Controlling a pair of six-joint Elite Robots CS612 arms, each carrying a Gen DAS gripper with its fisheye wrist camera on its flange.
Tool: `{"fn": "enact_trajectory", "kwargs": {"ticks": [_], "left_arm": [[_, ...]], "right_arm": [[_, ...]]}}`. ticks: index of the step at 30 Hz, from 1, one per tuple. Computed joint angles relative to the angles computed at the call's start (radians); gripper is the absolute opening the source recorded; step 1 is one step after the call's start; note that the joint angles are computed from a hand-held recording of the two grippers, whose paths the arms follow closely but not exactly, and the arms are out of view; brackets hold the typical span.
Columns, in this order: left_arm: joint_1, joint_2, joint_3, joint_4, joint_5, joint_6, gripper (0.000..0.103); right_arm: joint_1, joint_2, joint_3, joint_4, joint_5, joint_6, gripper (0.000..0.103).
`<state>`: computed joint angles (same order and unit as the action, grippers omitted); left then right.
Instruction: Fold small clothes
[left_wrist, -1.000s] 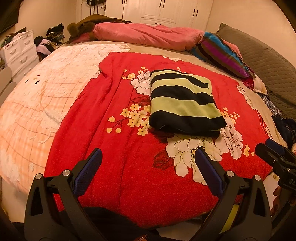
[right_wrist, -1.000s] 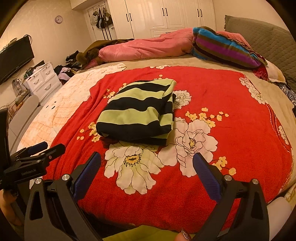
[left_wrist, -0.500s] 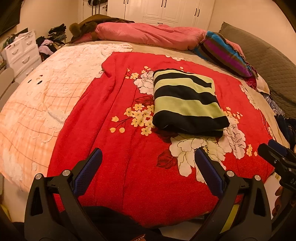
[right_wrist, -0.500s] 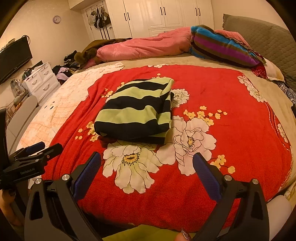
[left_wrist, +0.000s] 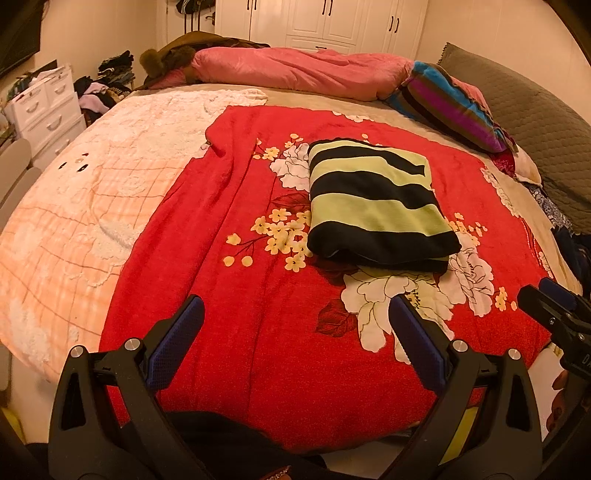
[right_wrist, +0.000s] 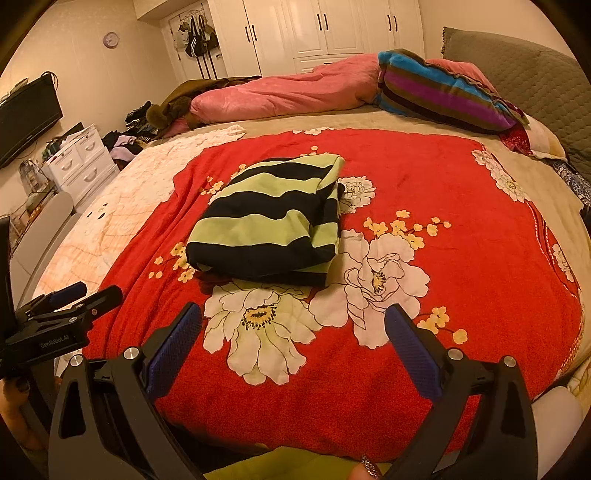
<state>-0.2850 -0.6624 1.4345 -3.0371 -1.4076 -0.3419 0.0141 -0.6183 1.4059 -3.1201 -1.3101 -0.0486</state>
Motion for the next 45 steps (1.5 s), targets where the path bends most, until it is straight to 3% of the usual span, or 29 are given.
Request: {"fn": "enact_trajectory", "kwargs": {"ticks": [45], "left_arm": [[0.001,-0.001,-0.003,0.013,-0.003,0.012,0.094]], "right_arm": [[0.002,0.005,-0.009,0.028,-0.019,0.002,0.099]]}}
